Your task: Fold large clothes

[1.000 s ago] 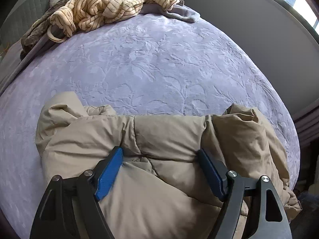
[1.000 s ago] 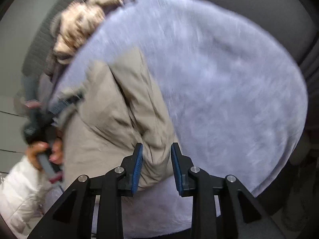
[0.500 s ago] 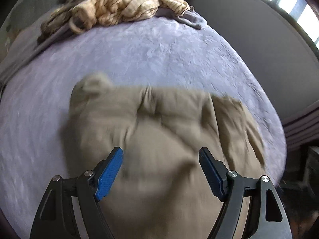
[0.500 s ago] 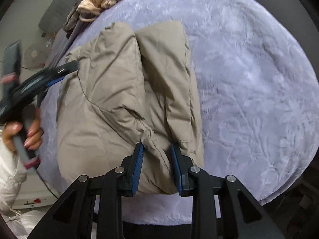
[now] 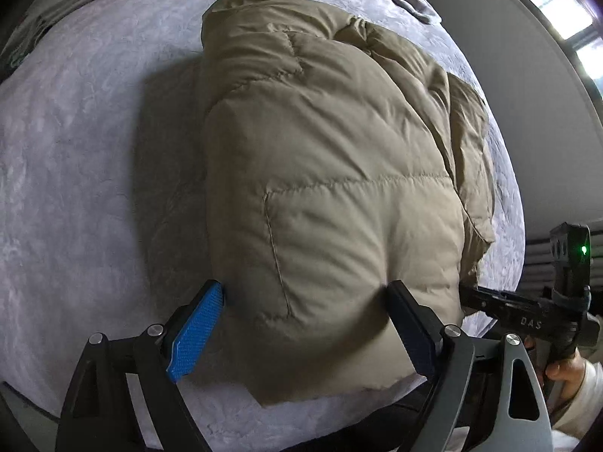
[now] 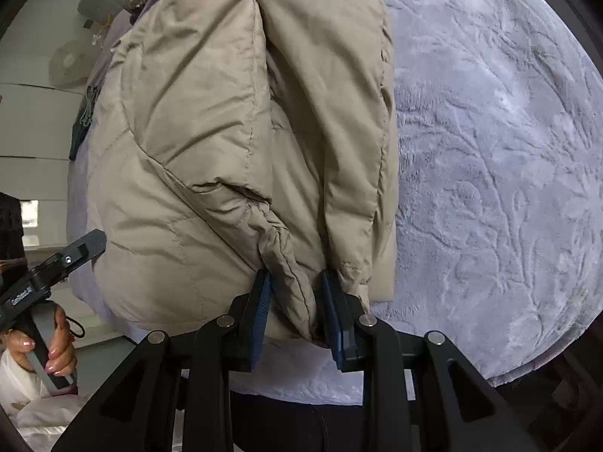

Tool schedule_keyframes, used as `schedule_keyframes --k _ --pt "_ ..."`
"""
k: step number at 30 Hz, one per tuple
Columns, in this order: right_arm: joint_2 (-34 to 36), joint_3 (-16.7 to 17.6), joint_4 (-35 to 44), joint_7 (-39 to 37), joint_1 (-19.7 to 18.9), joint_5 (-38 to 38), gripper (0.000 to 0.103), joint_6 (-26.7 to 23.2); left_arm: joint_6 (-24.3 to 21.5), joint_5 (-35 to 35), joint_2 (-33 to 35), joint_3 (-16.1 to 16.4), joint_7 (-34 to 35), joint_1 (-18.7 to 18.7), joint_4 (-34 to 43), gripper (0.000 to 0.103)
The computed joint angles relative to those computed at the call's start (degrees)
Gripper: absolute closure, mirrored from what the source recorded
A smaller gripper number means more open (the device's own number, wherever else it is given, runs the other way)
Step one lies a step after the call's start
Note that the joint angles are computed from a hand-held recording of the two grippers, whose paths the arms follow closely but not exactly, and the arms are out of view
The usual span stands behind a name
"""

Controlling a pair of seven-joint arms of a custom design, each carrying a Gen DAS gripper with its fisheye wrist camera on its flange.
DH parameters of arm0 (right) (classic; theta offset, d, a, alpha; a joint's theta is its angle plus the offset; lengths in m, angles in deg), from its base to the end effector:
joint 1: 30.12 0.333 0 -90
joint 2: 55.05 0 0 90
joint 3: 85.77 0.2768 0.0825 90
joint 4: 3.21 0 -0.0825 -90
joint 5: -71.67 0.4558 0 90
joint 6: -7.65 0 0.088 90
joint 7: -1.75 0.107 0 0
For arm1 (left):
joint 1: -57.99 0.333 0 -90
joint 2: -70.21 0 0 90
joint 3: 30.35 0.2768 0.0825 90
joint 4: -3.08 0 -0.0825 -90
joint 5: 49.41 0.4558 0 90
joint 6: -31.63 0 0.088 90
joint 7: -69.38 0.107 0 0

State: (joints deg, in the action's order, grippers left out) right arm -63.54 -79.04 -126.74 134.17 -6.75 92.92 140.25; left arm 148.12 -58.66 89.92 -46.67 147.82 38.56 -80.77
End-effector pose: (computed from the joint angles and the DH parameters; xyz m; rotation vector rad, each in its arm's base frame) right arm 0.5199 0.3104 0.4258 -1.5068 2.3334 0.3410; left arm 0.6107 -0.4209 0.4650 1.7114 -2.4204 0.4644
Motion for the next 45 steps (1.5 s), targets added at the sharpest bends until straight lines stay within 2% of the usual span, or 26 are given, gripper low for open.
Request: schedule_keyframes --k 7,11,16,20,21,22,26,29,31,37,38,39,45 --pt "1.12 0.61 0.90 3.45 0.00 -1.65 0.074 0.25 0.69 1.78 -2.93 0.39 0.11 -0.08 -2.42 0.015" --pt "-3.24 1.92 -2.20 9.97 0.55 -5.58 0.072 2.13 2.61 1.35 -5.55 0.46 0.68 0.50 -5.79 0.015" --pt "-5.12 3.13 -2.38 17.39 0.53 -11.82 0.061 3.11 4.79 -0.46 -9.41 0.56 1.14 1.38 -10.55 0.015" --pt "-5.81 4.48 -1.81 24.02 0.72 -17.19 0.060 2.15 7.32 -1.49 -13.80 0.85 2.49 2.01 -15.75 0.014" --pt "-6.14 4.61 -1.91 25.23 0.91 -17.82 0.057 2.01 7.97 -1.91 -15.07 0.98 2.74 2.19 -17.25 0.003" --pt "-6.50 4.92 -2.11 26.77 1.09 -18.61 0.053 2.09 8.37 -2.03 -15.64 1.14 2.90 2.33 -18.00 0.000" --pt "-8.13 5.15 -2.02 29.96 1.49 -21.15 0.047 0.23 9.71 -3.72 -18.66 1.64 4.73 2.84 -21.69 0.000" --pt "-8.74 5.62 -1.86 32.10 1.74 -22.50 0.037 -0.66 10.28 -4.37 -19.88 1.88 5.33 2.98 -23.09 0.000" --pt "-8.94 5.71 -1.74 32.85 1.96 -22.94 0.031 -0.68 10.38 -4.51 -19.98 2.01 5.45 3.05 -23.23 0.000" --pt "-8.18 4.68 -1.12 31.84 1.94 -22.62 0.029 -0.79 9.69 -4.21 -17.37 2.00 3.92 3.10 -20.54 0.000" --pt "-7.79 4.38 -0.88 31.21 1.82 -22.41 0.026 -0.55 9.43 -3.94 -16.49 1.94 3.28 3.09 -19.55 0.000" --pt "-7.77 4.01 -0.96 30.52 1.67 -22.10 0.018 -0.14 9.13 -3.58 -15.43 1.89 2.45 3.05 -18.35 0.000" --pt "-6.10 1.26 0.20 22.68 0.39 -18.38 0.018 1.42 6.90 -0.13 -7.79 1.60 -3.72 2.28 -8.49 0.000"
